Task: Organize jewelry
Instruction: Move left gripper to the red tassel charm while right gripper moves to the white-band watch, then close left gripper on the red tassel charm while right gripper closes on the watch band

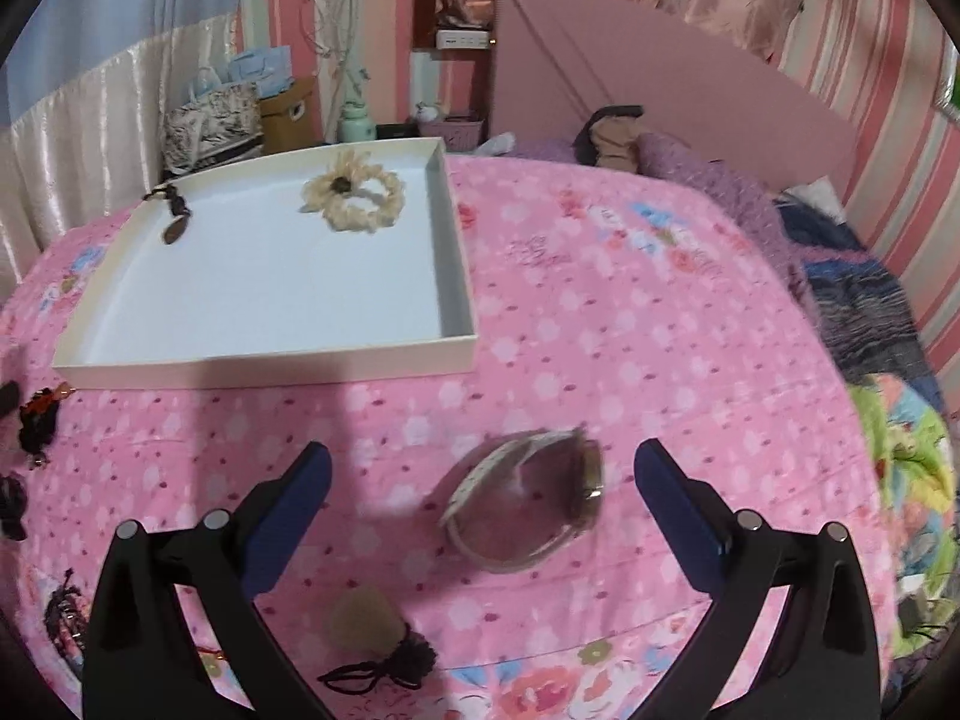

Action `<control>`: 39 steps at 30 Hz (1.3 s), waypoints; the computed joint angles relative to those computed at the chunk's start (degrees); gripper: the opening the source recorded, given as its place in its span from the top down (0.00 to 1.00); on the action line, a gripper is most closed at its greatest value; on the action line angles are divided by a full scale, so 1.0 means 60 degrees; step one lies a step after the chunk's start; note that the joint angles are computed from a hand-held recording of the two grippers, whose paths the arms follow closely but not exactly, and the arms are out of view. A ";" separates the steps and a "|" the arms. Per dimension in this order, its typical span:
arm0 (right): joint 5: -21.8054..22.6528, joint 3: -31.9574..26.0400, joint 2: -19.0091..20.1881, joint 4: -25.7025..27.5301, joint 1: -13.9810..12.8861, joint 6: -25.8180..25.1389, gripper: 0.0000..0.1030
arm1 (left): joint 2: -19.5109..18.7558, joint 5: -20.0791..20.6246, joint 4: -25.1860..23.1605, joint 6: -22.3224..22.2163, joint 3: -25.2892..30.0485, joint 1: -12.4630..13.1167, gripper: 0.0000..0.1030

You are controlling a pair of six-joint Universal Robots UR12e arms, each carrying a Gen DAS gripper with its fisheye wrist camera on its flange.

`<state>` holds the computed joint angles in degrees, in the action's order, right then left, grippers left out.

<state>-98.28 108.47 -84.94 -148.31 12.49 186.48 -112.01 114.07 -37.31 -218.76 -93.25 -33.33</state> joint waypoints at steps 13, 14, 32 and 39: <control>0.0872 0.0098 -0.0134 0.0665 -0.0166 -0.0009 0.38 | -0.0104 -0.0453 -0.0502 -0.0242 0.0134 0.0082 0.25; 0.0930 0.0089 -0.0139 0.0718 -0.0163 -0.0031 0.41 | -0.0119 -0.0467 -0.0530 -0.0241 0.0155 0.0070 0.25; 0.1022 0.0009 0.0092 0.0977 -0.0112 0.0022 0.60 | -0.0256 -0.1227 -0.0362 -0.0445 0.0134 0.0320 0.67; 0.0938 0.0001 0.0123 0.1062 -0.0148 0.0133 0.60 | -0.0217 -0.1124 -0.0282 -0.0467 0.0114 0.0279 0.80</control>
